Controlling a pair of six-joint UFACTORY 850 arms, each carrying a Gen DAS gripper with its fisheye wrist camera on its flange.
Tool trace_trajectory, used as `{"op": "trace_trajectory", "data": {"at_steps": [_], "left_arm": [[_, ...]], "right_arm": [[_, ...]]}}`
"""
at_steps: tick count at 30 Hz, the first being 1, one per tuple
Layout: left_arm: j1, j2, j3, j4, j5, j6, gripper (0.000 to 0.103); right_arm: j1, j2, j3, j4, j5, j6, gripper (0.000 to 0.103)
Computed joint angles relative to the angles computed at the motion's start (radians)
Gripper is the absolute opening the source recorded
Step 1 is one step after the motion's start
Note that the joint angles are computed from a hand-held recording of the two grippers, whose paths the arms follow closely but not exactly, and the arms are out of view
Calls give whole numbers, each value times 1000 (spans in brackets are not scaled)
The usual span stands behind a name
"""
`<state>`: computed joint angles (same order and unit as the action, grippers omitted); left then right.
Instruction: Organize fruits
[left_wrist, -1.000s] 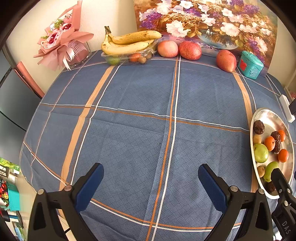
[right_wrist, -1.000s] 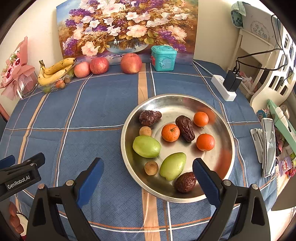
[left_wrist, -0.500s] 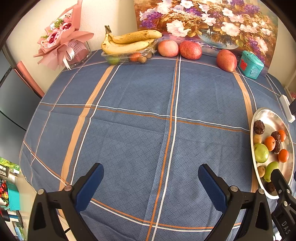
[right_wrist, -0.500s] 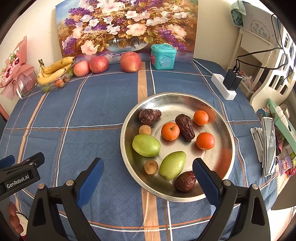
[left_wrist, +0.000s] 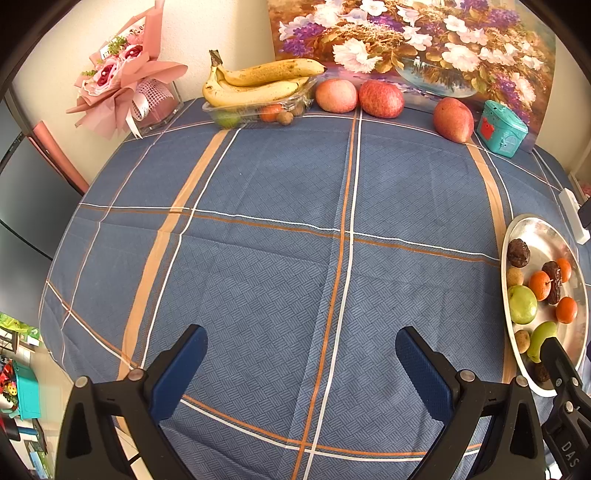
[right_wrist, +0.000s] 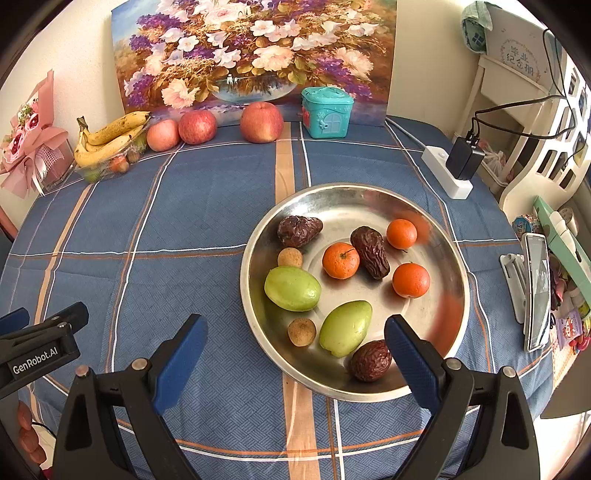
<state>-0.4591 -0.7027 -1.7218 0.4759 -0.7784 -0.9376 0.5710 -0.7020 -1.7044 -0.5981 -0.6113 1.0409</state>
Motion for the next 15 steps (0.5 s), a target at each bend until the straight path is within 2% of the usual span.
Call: {"op": "trace_trajectory", "data": {"at_steps": [15], "left_arm": [[-2, 7, 12, 16, 3, -1, 103]], "right_arm": [[-1, -1, 2, 8, 1, -13, 96]]}}
